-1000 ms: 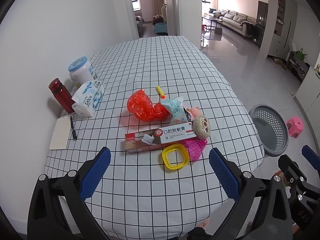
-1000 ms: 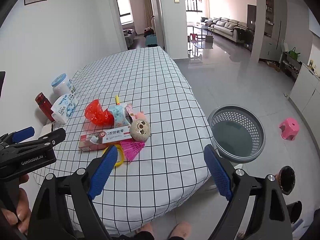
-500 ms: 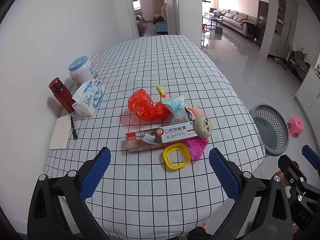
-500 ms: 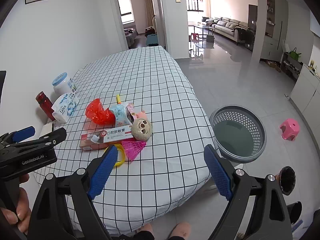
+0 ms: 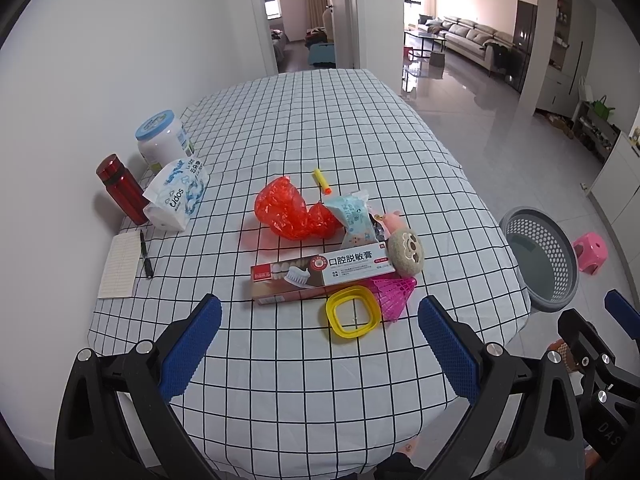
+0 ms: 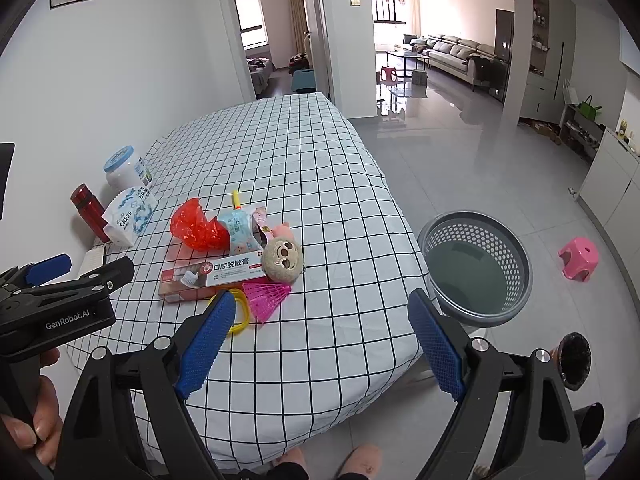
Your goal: Collect trash
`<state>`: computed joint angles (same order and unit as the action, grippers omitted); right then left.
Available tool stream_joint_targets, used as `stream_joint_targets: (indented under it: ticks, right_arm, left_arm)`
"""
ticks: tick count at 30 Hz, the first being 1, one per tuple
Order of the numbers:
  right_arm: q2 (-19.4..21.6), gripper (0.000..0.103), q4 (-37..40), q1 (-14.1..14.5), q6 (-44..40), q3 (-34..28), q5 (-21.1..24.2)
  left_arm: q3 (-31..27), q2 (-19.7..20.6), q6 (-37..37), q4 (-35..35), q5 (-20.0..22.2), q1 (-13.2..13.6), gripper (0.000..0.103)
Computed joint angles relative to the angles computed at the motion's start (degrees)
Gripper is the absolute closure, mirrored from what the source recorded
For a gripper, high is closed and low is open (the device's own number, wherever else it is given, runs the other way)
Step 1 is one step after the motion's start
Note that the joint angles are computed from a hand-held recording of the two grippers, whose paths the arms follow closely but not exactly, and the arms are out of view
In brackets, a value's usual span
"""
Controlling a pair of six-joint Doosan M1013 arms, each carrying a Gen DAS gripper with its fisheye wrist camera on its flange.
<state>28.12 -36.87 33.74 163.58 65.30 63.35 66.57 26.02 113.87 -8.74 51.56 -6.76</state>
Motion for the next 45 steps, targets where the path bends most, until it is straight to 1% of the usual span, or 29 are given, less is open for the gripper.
stream_joint_targets:
  ticks: [2, 23, 29, 33, 38, 42, 45]
  right_arm:
    - [0.0, 0.019, 0.0, 0.0, 0.0, 0.0, 0.0]
    - [0.6, 0.019, 0.8, -0.2, -0.6, -0.8, -0.3]
    - [1.1, 0.019, 2.7, -0.6, -1.4, -0.7, -2.1]
    - [2.0, 0.019, 6.3, -1.3, -2.8, -0.5, -4.0]
    - [3.9, 0.019, 9.8, -2.2, -4.6, -0.7, -6.0]
    - [5.9, 0.019, 11.9, -3.2, -5.6, -1.8, -7.5]
    - [7.7, 0.019, 12.8, -4.0, -6.1, -3.3, -8.4]
  left_arm:
    - [0.0, 0.1, -0.5, 0.4, -0.2, -0.4, 0.006]
    - [-0.8, 0.6, -0.8, 0.7, 0.7, -0.4, 0.006]
    - [-1.7, 1.6, -1.0, 0.5, 1.8, 0.1, 0.006]
    - [-1.9, 2.9, -2.4, 3.2, 1.9, 0.5, 0.006]
    - [-4.2, 6.0, -4.6, 5.4, 3.8, 1.9, 0.006]
    - [-5.8, 8.3, -6.3, 7.4, 3.5, 2.5, 0.006]
    - [-7.1, 10.1, -5.9, 7.8, 3.2, 2.7, 0.006]
